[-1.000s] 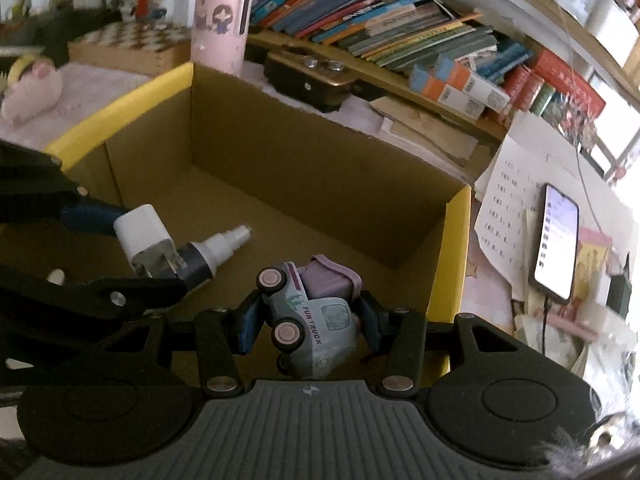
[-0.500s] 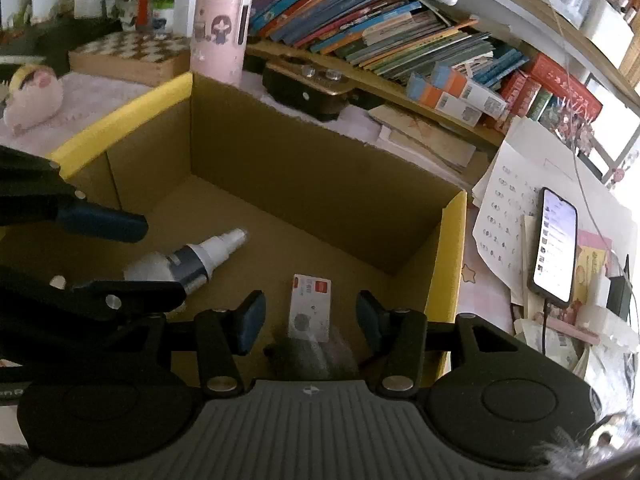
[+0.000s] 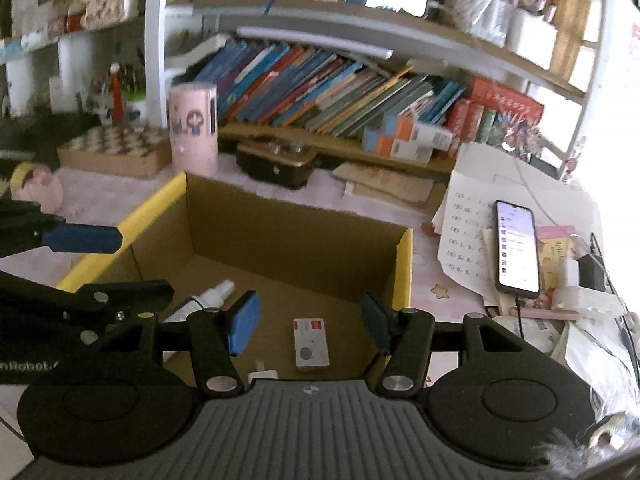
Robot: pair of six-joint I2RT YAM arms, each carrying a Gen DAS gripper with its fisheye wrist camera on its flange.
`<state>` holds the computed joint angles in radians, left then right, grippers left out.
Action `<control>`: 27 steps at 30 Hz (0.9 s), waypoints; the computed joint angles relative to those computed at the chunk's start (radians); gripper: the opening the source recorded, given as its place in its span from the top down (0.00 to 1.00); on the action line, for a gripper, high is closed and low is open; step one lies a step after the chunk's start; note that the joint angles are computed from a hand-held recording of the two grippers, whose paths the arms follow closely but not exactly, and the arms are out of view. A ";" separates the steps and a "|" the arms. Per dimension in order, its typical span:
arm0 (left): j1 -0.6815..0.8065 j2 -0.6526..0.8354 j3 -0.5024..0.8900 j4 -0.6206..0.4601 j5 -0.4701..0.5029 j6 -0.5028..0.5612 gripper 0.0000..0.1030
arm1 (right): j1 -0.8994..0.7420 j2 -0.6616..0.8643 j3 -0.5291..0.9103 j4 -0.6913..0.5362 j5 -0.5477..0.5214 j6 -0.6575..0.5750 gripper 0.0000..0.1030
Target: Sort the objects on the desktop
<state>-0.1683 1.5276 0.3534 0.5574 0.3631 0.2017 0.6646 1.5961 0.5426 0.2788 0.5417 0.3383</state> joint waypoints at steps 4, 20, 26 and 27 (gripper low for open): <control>0.036 -0.077 -0.058 0.013 0.008 -0.004 0.35 | 0.060 -0.072 -0.053 0.007 0.080 0.085 0.47; 0.293 -0.273 -0.187 -0.109 0.151 0.091 0.29 | 0.365 -0.142 -0.121 -0.243 0.374 0.658 0.47; 0.419 -0.295 -0.205 -0.193 0.245 0.208 0.29 | 0.483 -0.026 -0.045 -0.401 0.392 0.903 0.47; 0.443 -0.294 -0.206 -0.211 0.264 0.235 0.29 | 0.501 -0.004 -0.029 -0.424 0.392 0.939 0.47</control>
